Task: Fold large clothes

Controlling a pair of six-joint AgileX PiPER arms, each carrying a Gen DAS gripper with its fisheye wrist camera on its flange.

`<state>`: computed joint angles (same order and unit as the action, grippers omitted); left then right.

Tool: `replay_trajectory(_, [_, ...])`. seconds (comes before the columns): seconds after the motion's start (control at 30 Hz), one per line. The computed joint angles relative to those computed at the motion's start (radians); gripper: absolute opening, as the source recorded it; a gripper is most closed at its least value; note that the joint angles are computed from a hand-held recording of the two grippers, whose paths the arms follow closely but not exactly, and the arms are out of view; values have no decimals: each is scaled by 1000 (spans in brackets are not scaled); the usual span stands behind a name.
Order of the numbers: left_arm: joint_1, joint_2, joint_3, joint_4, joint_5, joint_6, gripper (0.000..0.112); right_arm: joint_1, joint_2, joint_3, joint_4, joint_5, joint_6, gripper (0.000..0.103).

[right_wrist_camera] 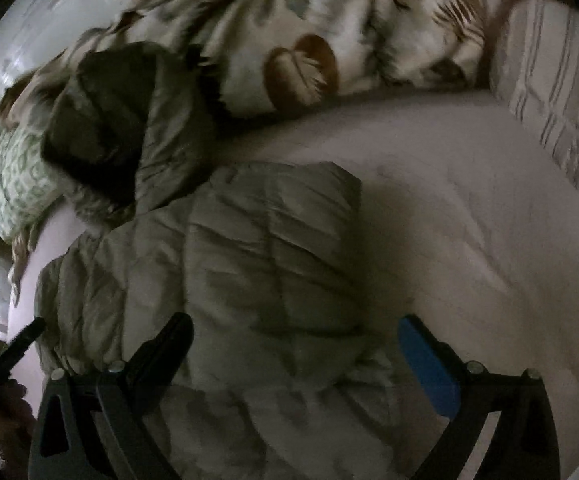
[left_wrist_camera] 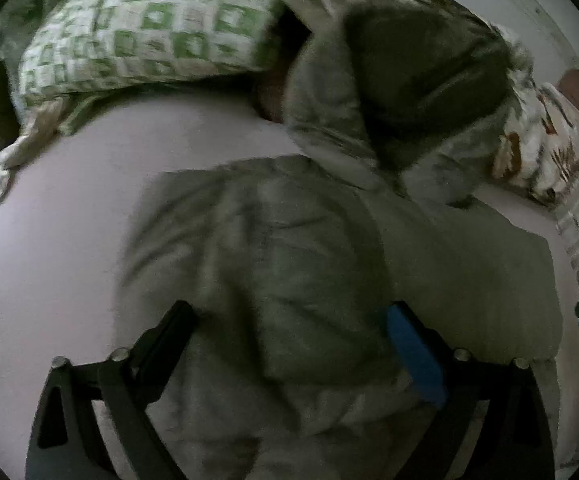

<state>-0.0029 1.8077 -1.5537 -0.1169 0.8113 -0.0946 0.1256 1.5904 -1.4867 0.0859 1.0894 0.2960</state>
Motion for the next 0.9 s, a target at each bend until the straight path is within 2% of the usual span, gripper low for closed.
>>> replay_trajectory(0.03, [-13,11,-5,-8,-1,21,42,-12,8,8,17,-10,-11,103])
replay_trajectory(0.07, [-35,24,-15,20,4,14,37,-20,7,27,32,-24,-18,103])
replay_trajectory(0.13, [-88,9,11,121,-35,-29,29,-32,20,44,68,-43,-19,103])
replay_trajectory(0.2, [-107,-12,22,152,-43,-29,21,-37,28,64,101,-62,-16,103])
replay_trajectory(0.37, [-65,-122,79,107,-62,50,20,2,12,89,86,-81,-2,103])
replay_trajectory(0.5, [26,-225,126,-43,-26,195,20,49,-12,74,46,-65,9,103])
replay_trajectory(0.67, [91,-210,150,-125,26,286,20,149,-13,45,-41,-46,53,103])
replay_trajectory(0.8, [80,-178,249,-101,-46,274,21,201,37,62,-70,-24,90,103])
replay_trajectory(0.9, [60,-186,317,-71,-120,267,25,218,81,116,-76,-56,122,103])
